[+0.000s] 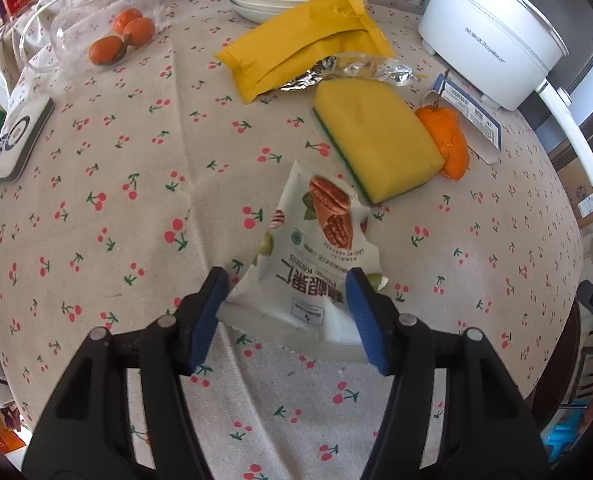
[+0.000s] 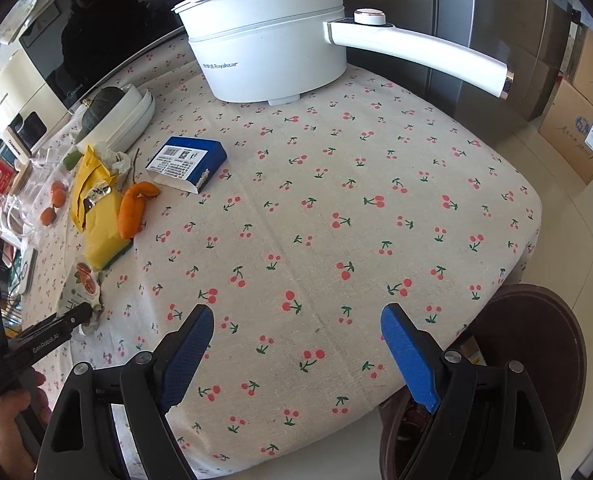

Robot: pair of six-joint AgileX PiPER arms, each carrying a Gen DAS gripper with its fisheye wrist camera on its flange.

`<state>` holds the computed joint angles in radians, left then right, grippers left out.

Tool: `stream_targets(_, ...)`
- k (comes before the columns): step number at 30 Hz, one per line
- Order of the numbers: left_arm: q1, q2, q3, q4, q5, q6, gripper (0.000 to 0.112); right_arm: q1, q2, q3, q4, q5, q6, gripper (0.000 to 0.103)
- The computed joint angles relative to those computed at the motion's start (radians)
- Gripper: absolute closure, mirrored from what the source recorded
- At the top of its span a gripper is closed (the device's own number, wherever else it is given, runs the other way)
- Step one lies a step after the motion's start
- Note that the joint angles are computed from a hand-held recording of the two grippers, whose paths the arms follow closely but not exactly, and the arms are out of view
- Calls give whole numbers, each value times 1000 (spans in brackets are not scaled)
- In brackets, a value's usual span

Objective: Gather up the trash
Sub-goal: 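Lift the snack bag with the left tool while the right tool approaches the yellow sponge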

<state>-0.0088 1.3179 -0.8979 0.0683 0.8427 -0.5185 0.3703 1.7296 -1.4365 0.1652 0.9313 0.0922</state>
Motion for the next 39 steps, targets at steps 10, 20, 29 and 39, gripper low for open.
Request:
stream_targets(10, -54, 53, -55, 14, 7, 61, 13, 32, 16, -10, 23, 3, 0, 16)
stream_targets(20, -120, 118, -85, 97, 41, 32, 35, 11, 16, -6, 24, 8, -4, 16)
stream_targets(29, 22, -22, -60, -42, 34, 116, 45, 81, 43, -78, -38, 10, -14, 16)
stream_targets(39, 204, -152, -42, -36, 123, 200, 45, 268, 277, -425, 37, 60, -140, 17)
